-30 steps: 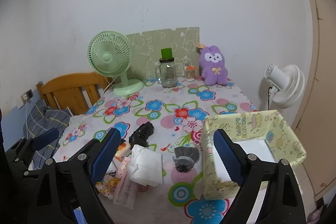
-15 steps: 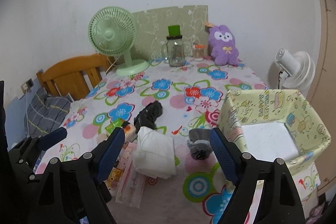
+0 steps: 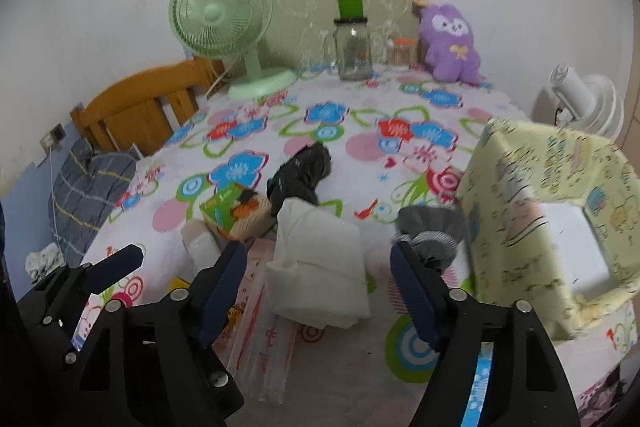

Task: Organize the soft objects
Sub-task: 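Lower the right tool onto the white folded cloth and close it, then close the left tool on the yellow cartoon-printed tissue pack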

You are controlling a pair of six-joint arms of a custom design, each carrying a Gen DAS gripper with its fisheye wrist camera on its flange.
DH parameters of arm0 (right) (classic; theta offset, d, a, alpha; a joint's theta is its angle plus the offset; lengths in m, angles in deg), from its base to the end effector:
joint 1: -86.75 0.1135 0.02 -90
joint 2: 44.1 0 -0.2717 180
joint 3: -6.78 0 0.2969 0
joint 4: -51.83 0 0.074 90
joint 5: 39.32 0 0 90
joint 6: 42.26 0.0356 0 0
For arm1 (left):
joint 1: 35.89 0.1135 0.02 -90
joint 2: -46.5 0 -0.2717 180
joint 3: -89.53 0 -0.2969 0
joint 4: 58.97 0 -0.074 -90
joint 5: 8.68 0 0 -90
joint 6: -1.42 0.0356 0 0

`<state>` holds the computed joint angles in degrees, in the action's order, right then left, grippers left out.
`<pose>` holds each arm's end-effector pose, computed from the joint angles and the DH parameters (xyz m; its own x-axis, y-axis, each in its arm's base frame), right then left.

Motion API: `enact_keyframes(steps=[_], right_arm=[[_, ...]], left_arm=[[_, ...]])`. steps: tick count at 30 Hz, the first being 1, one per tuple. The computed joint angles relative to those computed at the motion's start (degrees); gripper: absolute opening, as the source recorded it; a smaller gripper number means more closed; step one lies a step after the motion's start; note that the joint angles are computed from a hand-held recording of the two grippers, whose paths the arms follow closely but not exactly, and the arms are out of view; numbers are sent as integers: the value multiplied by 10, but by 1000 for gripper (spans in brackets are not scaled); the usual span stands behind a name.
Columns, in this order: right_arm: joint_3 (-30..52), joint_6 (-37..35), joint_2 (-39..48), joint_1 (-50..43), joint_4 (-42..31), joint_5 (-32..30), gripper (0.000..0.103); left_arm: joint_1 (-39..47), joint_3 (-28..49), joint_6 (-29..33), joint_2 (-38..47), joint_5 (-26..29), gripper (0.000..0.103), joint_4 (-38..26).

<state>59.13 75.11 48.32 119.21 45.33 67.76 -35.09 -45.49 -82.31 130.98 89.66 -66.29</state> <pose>0.2865 0.1699 0.1154 -0.7017 0.0745 -0.7086 -0.0226 0.9917 0.1266 0.2977 -0.0010 0.1154 -0.7154 0.0981 -0.6918 0.1646 0.9859 -0.0304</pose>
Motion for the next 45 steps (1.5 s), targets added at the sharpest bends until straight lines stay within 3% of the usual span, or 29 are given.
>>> enact_keyframes(steps=[9,19,29,36,40,45], right_arm=[[33,-4,65,-9,-2,-38,48],[45,2,84,-4,-1,-21,24],[10,1,44,6,16,-6,20],[-11,9,30,17,23,0,20],[-12,13,34,20,24,4,20],[-7,9,35,22,22,8,20]], left_arm=[[8,13,3,47,1,87,4],[9,12,3,50,-1,87,6],[13,-15,1,16,14,90,10],[7,-24,-2,38,12,91,24],[9,-19,-8,62,6,81,30],[13,-21,-4,50,11,78,28]])
